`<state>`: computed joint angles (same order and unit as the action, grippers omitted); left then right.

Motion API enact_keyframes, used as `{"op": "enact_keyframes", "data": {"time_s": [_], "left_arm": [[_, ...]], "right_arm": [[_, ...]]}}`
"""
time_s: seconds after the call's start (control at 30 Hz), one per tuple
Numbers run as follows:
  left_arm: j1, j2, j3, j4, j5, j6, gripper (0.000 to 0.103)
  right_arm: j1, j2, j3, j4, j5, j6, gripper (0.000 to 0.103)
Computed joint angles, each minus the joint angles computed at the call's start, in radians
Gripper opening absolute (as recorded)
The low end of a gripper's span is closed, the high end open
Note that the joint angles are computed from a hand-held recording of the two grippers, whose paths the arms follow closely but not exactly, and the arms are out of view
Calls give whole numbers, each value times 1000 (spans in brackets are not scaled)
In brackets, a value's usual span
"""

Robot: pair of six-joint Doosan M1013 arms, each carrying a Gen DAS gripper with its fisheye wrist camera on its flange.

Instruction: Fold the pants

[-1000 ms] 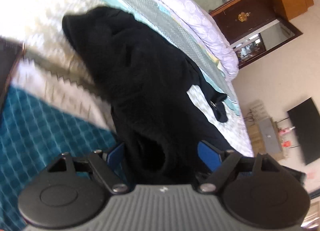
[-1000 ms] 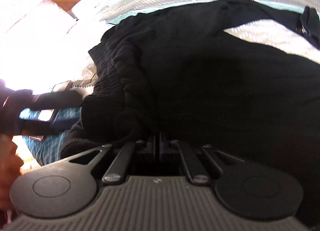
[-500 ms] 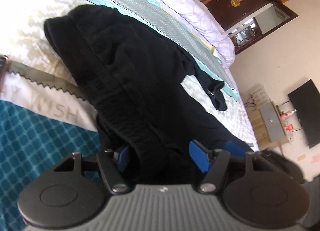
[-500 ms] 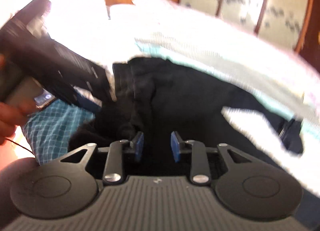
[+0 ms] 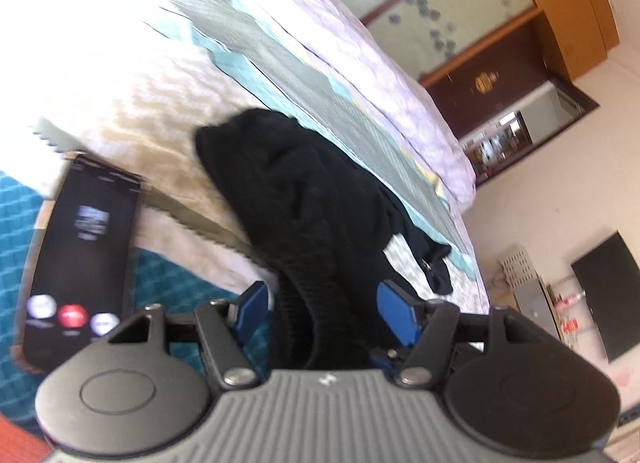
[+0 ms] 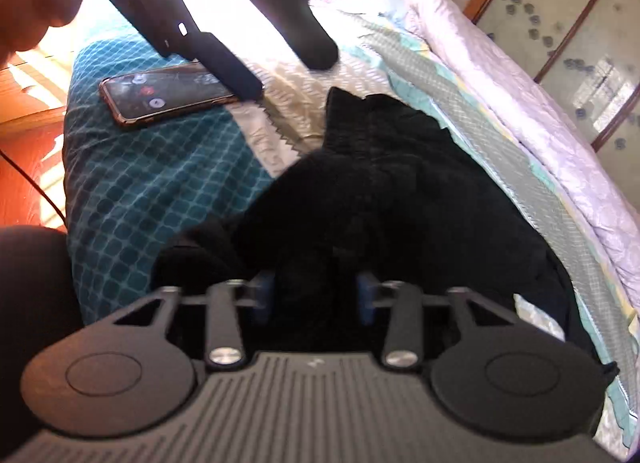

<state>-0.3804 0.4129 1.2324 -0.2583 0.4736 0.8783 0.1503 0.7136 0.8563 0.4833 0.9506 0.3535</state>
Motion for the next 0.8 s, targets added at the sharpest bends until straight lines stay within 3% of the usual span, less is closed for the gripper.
{"op": "enact_keyframes", "data": {"time_s": [0.03, 0.07, 0.2, 0.27, 0.3, 0.33, 0.37, 0.43, 0.5, 0.67, 0.73, 0.8], "left_arm": [[1, -13, 18, 19, -17, -28, 62], [2, -27, 40, 37, -38, -54, 63], [7, -76, 117, 102, -136, -164, 64], [9, -87, 137, 131, -168, -220, 67], [10, -89, 140, 149, -173, -247, 67], [9, -90, 140, 166, -168, -267, 67], [8, -90, 137, 178, -158, -277, 67], [6, -92, 138, 183, -156, -275, 67], [7, -88, 134, 127, -165, -209, 67], [5, -26, 54, -111, -115, 73, 67], [1, 25, -10, -146, -29, 137, 69], [0, 90, -114, -102, 148, 128, 62]], "right_arm": [[-1, -3, -9, 16, 19, 59, 17], [-10, 5, -40, 63, 63, 138, 17], [-68, 50, -145, 441, 221, 376, 18], [-76, 110, -228, 549, 320, 549, 25], [-74, 144, -269, 568, 373, 639, 36], [-64, 170, -301, 535, 415, 698, 49], [-50, 180, -313, 461, 435, 708, 53], [-21, 148, -251, 304, 408, 632, 53], [-26, 96, -153, 322, 337, 535, 53], [-69, 81, -154, 417, 317, 534, 53], [-70, 111, -203, 372, 346, 596, 53], [-53, 136, -236, 224, 372, 640, 51]]}}
